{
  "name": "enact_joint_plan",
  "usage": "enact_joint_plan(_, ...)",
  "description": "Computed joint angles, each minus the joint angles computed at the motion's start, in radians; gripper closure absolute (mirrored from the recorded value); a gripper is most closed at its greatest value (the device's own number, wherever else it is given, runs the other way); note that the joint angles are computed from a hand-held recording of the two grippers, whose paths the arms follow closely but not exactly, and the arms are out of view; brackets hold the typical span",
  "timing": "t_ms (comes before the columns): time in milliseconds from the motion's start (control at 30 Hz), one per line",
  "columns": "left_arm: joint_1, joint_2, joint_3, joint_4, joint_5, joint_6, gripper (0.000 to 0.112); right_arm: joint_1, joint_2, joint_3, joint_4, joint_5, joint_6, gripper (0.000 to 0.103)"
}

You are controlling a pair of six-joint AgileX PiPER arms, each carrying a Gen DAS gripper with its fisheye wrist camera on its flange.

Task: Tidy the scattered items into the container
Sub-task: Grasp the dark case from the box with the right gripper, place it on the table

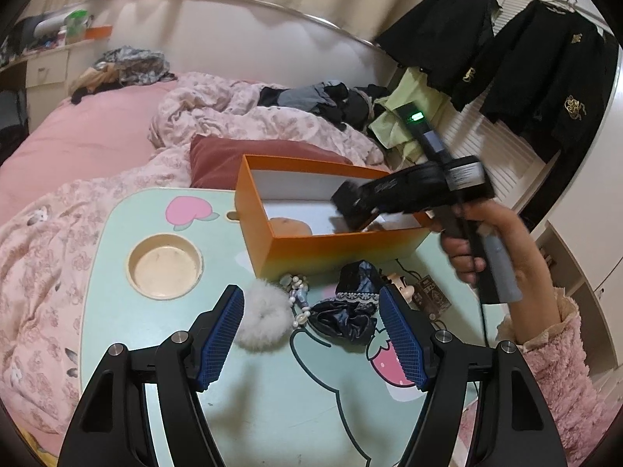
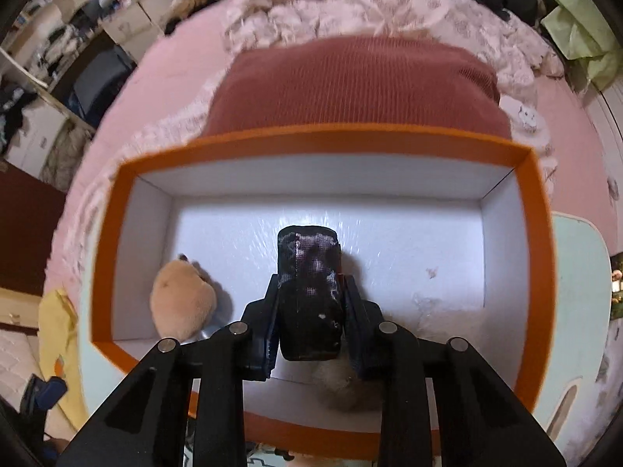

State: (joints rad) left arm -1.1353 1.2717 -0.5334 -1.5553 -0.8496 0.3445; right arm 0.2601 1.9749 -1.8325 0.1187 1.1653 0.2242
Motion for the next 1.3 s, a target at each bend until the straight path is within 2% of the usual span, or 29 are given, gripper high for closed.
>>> enact_joint_plan(200,0.008,0.007,0.001,0.003,0.01,-0.01,0.041,-0.017,-0.243,0.21,0.062,-0.161,-0.026,0.073)
enact_joint_plan(400,0.058,0.025,-0.014,0.012,0.081,-0.008,0.041,0.07,-0.501,0.5,0.111,-0.284,-0.084,0.073)
enact_joint_plan(500,0.066,0.036,-0.023,0.017,0.098,-0.005,0.041,0.118,-0.541,0.608,0.091,-0.318,-0.071,0.073)
enact_joint_plan(633,0.064,0.041,-0.034,0.011,0.104,0.013,0.041,0.19,-0.551,0.737,-0.046,-0.401,0.065,0.073)
enact_joint_plan(800,0.056,0.039,-0.037,0.0,0.097,0.022,0.041,0.151,-0.512,0.794,0.017,-0.456,0.008,0.073)
enact_joint_plan(967,0.06,0.039,-0.043,-0.004,0.106,0.025,0.041,0.19,-0.608,0.87,-0.15,-0.57,0.172,0.069)
enact_joint_plan(1033,0.062,0.039,-0.045,-0.005,0.109,0.028,0.041,0.206,-0.689,0.927,-0.262,-0.635,0.296,0.053)
enact_joint_plan(1067,0.064,0.04,-0.047,-0.007,0.111,0.03,0.041,0.22,-0.736,0.961,-0.344,-0.663,0.383,0.039)
enact_joint_plan(1100,0.065,0.04,-0.048,-0.007,0.113,0.03,0.041,0.241,-0.767,0.986,-0.417,-0.678,0.458,0.032)
enact_joint_plan(1167,0.071,0.041,-0.054,-0.014,0.121,0.041,0.041,0.283,-0.81,1.017,-0.525,-0.671,0.555,0.032)
enact_joint_plan(1300,0.085,0.039,-0.098,-0.074,0.132,0.115,0.041,0.432,-0.824,1.05,-0.746,-0.554,0.774,0.032)
